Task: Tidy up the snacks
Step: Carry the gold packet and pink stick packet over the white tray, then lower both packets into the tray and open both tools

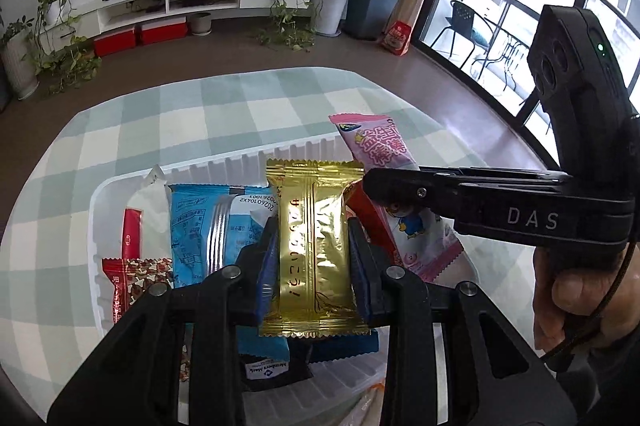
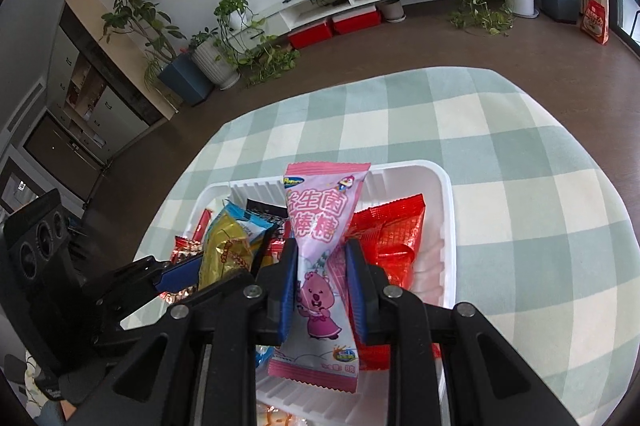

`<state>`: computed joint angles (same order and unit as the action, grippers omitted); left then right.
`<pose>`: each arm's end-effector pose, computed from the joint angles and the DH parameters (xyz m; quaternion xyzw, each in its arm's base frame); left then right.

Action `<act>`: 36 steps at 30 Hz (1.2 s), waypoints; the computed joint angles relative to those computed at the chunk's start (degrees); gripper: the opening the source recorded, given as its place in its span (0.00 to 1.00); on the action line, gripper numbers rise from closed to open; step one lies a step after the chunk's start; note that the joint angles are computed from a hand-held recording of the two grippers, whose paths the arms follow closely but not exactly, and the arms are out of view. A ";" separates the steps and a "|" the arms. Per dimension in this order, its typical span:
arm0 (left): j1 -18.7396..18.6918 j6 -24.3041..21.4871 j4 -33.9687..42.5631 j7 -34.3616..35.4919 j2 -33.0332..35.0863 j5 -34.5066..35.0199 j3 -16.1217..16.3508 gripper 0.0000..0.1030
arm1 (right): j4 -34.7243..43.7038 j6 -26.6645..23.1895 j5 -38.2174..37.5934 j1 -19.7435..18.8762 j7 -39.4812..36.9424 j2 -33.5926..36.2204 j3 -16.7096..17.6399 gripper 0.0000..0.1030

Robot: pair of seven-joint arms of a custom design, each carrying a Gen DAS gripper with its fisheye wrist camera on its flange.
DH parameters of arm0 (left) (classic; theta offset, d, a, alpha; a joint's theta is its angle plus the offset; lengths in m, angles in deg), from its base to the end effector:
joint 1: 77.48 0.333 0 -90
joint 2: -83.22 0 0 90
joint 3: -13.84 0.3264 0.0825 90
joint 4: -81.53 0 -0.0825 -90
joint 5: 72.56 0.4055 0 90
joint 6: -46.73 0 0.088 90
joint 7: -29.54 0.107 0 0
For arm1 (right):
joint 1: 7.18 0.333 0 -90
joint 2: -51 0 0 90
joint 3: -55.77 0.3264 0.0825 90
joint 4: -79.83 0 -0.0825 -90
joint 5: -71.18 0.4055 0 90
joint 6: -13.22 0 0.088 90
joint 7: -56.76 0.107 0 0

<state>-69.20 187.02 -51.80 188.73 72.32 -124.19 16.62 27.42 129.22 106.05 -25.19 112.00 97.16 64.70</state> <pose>0.5128 0.1003 0.4465 -0.5207 0.7747 -0.3415 0.1095 0.8090 -0.1501 0.4631 -0.7181 0.5911 -0.0068 0.3674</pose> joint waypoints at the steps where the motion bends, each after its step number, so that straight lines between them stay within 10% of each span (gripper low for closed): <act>1: -0.04 0.51 0.02 -0.12 0.41 0.37 -0.20 0.29 | 0.67 -0.17 -0.46 0.30 0.09 0.51 -0.18 0.25; 28: 0.43 3.43 0.32 1.16 4.19 0.07 -1.66 0.29 | -3.13 4.10 -3.41 1.68 -2.12 0.05 -0.25 0.26; 36: -0.04 4.44 -0.81 3.46 3.06 -1.81 -1.27 0.43 | -8.17 6.42 -1.44 1.29 -5.08 -3.39 0.08 0.44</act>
